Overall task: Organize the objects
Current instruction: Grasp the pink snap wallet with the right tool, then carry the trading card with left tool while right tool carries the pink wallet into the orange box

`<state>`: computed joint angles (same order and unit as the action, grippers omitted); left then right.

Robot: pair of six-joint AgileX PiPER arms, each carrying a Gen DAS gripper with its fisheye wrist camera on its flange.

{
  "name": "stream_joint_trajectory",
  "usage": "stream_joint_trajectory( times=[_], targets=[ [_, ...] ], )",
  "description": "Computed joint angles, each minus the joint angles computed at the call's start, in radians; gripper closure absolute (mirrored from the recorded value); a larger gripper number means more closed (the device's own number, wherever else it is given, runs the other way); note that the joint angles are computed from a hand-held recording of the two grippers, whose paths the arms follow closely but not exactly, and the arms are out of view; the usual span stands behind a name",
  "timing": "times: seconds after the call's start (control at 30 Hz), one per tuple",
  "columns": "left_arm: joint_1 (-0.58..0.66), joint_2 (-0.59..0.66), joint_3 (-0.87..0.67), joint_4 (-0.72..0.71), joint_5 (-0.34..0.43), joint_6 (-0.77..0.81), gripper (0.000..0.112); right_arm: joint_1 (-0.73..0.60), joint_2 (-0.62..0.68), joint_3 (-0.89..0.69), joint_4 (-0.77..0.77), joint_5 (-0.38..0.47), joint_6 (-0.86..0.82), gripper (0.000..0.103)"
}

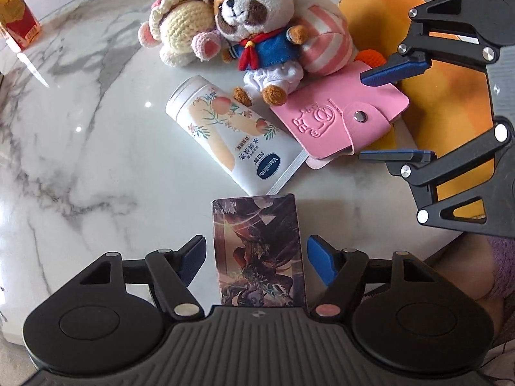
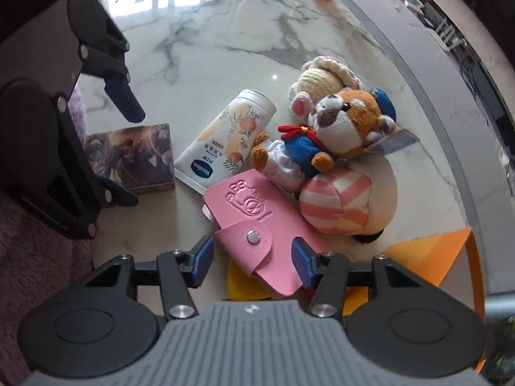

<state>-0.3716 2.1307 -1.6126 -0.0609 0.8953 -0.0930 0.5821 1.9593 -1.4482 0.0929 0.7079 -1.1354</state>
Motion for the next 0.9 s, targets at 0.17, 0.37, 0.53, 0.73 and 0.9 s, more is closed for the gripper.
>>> stream_joint_trajectory(
  times=[0.17, 0.37, 0.53, 0.73, 0.9],
  targets=[
    [0.018, 0.006, 0.000, -0.047, 0.008, 0.000, 0.040, 0.039, -0.029, 0.099, -0.080, -0.145, -0.050, 0.049],
    [0.003, -0.020, 0.036, -0.042, -0.015, 0.002, 0.042, 0.078, -0.065, 0.239, -0.255, -0.320, -0.023, 0.065],
    [-0.009, -0.041, 0.061, -0.036, -0.026, -0.014, 0.043, 0.096, -0.062, 0.308, -0.463, -0.424, 0.145, 0.064],
    [-0.025, -0.067, 0.091, -0.030, -0.035, -0.042, 0.044, 0.077, -0.096, 0.319, -0.297, -0.417, 0.045, 0.067],
    [-0.043, -0.115, 0.152, -0.007, -0.085, -0.105, 0.044, 0.029, -0.174, 0.301, 0.019, -0.324, -0.186, 0.071]
  ],
)
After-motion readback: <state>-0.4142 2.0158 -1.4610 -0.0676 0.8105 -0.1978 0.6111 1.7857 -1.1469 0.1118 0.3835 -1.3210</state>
